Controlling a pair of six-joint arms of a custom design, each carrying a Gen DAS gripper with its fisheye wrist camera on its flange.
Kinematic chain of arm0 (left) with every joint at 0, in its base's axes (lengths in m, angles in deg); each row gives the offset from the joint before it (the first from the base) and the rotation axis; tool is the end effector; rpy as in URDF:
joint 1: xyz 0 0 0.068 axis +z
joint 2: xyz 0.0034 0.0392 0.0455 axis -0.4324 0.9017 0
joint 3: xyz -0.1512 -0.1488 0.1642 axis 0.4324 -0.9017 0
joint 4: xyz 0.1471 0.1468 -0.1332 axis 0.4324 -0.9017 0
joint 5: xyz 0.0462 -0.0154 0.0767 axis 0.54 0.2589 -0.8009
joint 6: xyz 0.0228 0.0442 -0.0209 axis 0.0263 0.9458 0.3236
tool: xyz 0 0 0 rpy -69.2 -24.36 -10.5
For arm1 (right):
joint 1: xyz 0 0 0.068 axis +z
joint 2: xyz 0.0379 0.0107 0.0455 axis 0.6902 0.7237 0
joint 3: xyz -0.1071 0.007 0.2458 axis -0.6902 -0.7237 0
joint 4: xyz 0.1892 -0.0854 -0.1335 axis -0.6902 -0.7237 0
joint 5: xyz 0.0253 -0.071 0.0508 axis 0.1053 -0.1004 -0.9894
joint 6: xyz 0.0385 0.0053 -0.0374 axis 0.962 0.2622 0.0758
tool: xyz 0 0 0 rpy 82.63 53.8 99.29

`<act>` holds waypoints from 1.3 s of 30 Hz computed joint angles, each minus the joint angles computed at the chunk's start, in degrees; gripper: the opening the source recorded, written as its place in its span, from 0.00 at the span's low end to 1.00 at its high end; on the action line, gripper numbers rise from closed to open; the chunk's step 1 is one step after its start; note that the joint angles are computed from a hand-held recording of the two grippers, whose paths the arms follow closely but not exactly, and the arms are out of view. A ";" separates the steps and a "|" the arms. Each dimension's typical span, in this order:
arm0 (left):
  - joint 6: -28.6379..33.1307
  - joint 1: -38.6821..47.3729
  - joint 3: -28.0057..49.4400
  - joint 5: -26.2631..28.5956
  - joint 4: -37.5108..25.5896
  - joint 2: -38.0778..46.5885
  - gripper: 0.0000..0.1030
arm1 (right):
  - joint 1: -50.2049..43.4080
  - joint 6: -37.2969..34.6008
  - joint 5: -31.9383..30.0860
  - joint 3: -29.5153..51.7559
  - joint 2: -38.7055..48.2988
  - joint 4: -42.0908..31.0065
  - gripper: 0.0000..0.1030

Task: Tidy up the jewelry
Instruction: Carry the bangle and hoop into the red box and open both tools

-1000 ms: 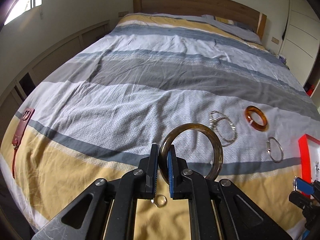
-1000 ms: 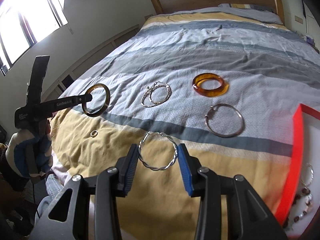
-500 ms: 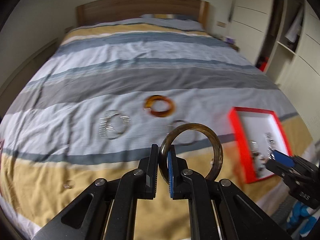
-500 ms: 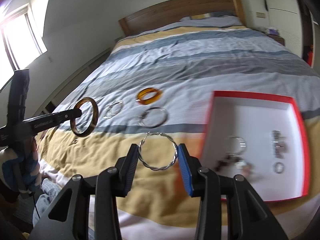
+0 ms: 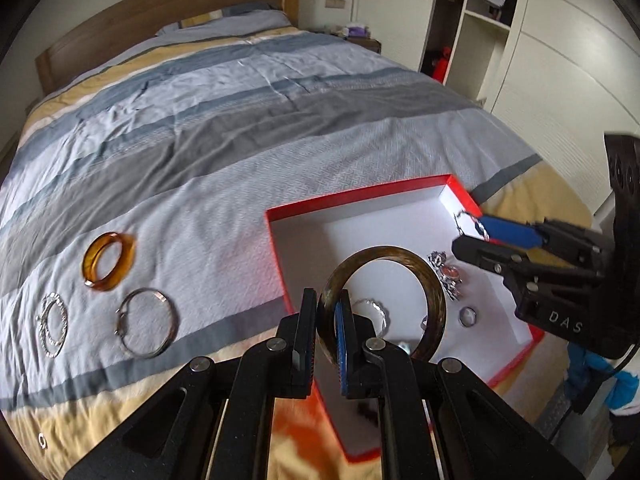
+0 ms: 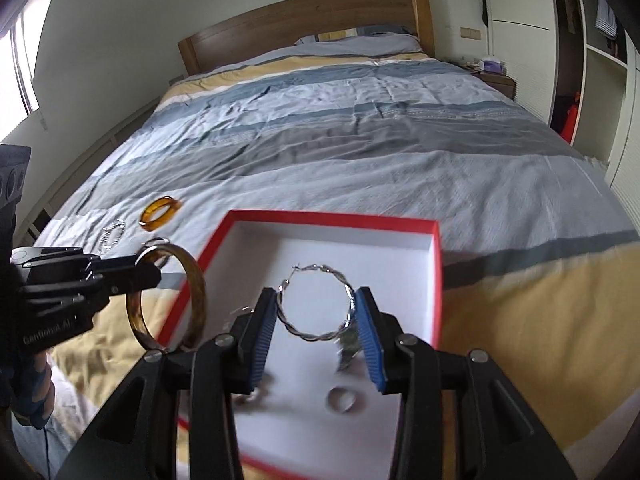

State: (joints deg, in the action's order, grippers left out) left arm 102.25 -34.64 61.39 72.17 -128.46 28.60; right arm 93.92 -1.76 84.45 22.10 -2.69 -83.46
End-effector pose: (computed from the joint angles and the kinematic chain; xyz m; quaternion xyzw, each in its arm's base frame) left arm 0.2113 -0.0428 0.2551 0.2616 0.9194 -0.1020 0.2755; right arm 0.1575 0.1652 0.2345 0.0045 0.9199 0.0908 0.3814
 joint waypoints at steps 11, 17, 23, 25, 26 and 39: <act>-3.30 -6.11 -0.89 -5.63 10.25 13.67 0.09 | -13.30 -12.58 -11.58 5.08 13.38 3.07 0.37; -3.50 -7.01 -2.38 -5.09 12.20 14.53 0.09 | -13.17 -14.05 -11.86 8.10 18.37 0.68 0.37; -4.36 -8.75 -4.12 -7.35 13.31 13.61 0.11 | -12.12 -13.99 -10.27 9.38 19.62 -1.13 0.38; -4.33 -9.00 -4.15 -7.91 13.25 13.74 0.11 | -11.85 -13.72 -9.91 9.24 19.45 -1.19 0.38; -4.20 -9.08 -4.17 -8.11 13.04 13.63 0.11 | -11.83 -13.58 -9.82 9.22 19.40 -1.27 0.38; -4.20 -9.71 -5.37 -7.78 10.40 9.89 0.38 | -9.81 -8.84 -6.08 7.19 8.81 -5.38 0.39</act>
State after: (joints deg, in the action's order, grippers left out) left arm 98.06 -44.35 56.02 64.39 -118.06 38.49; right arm 84.12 -10.60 78.37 29.29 6.12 -88.84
